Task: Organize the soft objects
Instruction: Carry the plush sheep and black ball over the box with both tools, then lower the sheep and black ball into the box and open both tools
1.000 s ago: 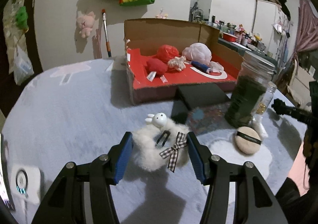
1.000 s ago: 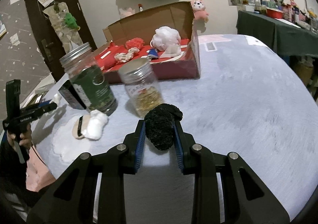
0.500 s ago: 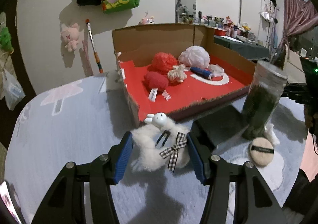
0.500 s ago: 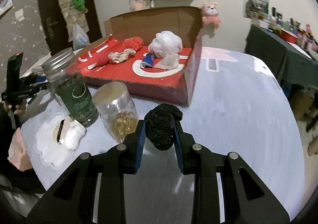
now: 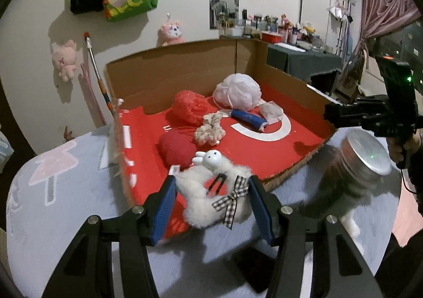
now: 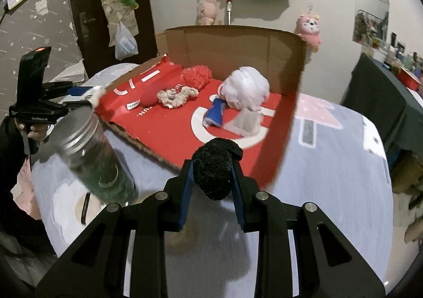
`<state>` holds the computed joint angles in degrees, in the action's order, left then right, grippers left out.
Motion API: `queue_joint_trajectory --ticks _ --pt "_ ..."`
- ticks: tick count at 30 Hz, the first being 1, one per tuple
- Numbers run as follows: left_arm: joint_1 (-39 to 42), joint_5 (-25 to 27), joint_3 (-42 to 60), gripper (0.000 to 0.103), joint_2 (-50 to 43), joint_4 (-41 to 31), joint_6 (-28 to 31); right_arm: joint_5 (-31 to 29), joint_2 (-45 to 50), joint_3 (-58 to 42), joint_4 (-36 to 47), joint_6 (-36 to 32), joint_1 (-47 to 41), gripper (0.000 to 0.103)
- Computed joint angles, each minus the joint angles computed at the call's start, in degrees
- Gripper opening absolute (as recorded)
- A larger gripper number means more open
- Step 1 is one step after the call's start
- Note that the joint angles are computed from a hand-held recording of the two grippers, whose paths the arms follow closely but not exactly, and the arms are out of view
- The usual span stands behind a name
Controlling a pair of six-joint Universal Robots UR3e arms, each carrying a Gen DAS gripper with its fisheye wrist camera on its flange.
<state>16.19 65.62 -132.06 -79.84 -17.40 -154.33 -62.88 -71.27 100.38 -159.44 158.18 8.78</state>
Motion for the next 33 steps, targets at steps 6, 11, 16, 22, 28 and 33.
queue_joint_trajectory --ticks 6,11,16,22,28,33 --pt "-6.93 6.98 12.43 0.057 -11.6 -4.87 -5.61 -7.08 10.68 -18.53 11.78 3.47 5.23 0.026" --pt "-10.28 11.97 20.38 0.057 -17.91 -10.02 -8.13 -12.56 17.59 -31.04 20.71 5.27 7.63 0.026" --pt "-12.31 15.16 26.08 0.057 -22.42 -14.33 -8.82 -17.34 23.6 -42.22 28.71 6.36 9.57 0.026" --pt "-13.19 17.91 30.1 0.058 -25.78 -17.33 -9.82 -22.87 29.53 -52.63 36.21 6.15 11.78 0.027" --pt "-13.18 18.71 32.09 0.058 -26.66 -20.36 -10.56 -27.72 32.45 -56.91 38.89 5.18 13.69 0.029" --pt "-13.31 19.19 32.25 0.058 -26.35 -21.2 -10.31 -28.89 33.67 -59.19 40.88 4.89 13.92 0.031"
